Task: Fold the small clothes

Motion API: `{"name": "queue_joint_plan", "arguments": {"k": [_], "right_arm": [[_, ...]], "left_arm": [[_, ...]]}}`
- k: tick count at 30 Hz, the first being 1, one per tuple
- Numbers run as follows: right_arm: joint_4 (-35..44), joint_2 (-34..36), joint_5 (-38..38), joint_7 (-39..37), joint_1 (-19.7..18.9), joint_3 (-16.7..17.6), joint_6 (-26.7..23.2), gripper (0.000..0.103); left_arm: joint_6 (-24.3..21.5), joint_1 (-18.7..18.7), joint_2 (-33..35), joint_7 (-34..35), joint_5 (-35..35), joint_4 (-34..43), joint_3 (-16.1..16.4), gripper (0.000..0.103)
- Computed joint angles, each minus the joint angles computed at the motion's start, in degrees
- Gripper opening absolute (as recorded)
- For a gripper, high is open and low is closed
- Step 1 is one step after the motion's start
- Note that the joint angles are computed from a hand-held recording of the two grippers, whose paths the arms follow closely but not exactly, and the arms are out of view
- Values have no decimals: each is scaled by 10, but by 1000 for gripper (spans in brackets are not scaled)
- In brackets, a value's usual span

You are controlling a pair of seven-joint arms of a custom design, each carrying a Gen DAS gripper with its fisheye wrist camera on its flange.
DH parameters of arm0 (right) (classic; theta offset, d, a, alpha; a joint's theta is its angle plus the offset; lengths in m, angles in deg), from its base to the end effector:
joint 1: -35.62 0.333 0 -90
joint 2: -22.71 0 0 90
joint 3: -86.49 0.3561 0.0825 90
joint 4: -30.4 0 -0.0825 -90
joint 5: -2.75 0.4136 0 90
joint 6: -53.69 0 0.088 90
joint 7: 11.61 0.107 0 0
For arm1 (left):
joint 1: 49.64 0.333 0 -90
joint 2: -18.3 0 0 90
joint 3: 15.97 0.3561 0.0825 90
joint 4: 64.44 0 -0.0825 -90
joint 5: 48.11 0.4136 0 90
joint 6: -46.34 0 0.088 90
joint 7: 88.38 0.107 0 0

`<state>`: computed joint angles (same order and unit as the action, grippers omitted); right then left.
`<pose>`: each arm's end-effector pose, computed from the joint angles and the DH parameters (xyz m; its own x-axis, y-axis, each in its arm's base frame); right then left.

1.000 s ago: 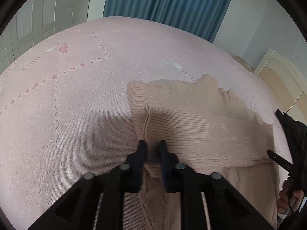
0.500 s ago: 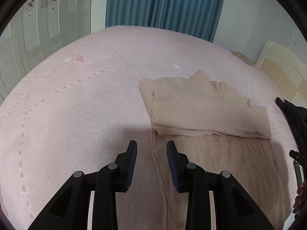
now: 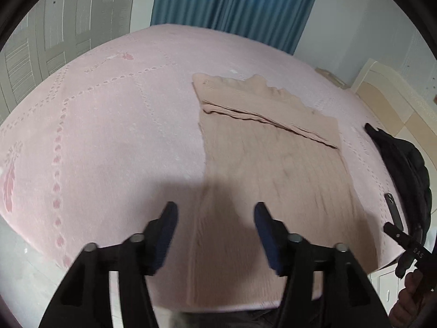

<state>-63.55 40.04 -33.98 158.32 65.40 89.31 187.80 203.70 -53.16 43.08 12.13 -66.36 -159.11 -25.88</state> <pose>0.6171 0.3785 0.5136 -0.3979 -0.9023 -0.1661 -0.6979 0.4152 -0.5836 0.7450 -0.1432 0.4612 -0.2005 -0.9513 0.2342 -0.7930 0.0172 -0.6089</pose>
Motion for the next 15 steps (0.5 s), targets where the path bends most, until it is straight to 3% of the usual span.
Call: {"name": "queue_joint_plan", "arguments": {"k": [4,6,8,11,13,15], "right_arm": [[-10,-1,-25,36,20,2,-18,53],[-15,-2,-49,53,33,1,-41,54],[-26,-6,-62,68,38,3,-49,54],[-45,-20,-89,104,44,3,-65,54],[-52,-23,-81,111,36,8,-61,54],[-57,-22,-54,98,22,14,-46,54]], "left_arm": [[47,4,-32,29,-22,-69,-19,64],[75,-15,-41,17,-1,-96,-3,64],[74,-31,-47,-3,24,-109,15,64],[122,-24,-58,9,24,-136,8,64],[107,-12,-55,15,13,-132,-1,64],[102,-19,-50,-8,16,-126,12,64]]}}
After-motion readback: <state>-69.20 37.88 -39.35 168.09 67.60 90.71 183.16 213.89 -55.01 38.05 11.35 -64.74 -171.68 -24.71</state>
